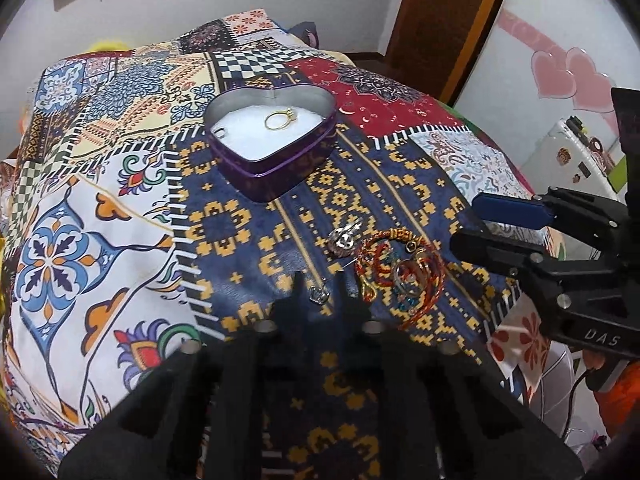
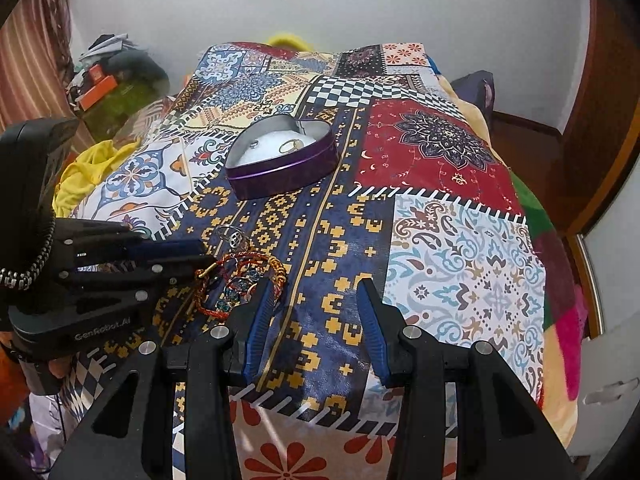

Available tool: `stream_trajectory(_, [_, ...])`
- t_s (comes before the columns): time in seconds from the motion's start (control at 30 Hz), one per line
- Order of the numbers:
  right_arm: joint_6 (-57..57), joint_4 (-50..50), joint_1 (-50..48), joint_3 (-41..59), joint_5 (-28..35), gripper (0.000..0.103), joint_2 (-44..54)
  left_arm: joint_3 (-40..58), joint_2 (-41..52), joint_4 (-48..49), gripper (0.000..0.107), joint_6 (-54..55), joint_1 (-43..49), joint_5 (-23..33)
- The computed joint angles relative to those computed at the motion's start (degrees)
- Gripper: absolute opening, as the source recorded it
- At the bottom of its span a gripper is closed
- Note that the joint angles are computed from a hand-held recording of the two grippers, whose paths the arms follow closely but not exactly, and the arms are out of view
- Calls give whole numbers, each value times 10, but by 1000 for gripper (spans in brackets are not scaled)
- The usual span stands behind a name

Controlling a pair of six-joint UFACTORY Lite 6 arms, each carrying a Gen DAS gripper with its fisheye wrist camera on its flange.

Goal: Organize jewelry

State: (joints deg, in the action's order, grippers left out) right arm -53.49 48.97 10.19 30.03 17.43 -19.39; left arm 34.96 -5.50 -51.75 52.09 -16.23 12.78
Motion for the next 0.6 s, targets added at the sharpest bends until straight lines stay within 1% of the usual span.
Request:
stream_trajectory(0.13, [-21,21,-5,2,6,39,1,-7,-13,-1,9,-4,-6,-7])
stream_trajectory(0.2, [-30,31,-3,6,4,39,7,-15,-35,4,9,-13,-2,-2])
stream_trajectory(0.43, [-50,49,9,16,-13,39,36,-25,-140,18,9,-28,43,56])
stream_trajectory(0.6, [-45,49,26,28,-18,39,49,-22,-191,66,9,-72,63,66])
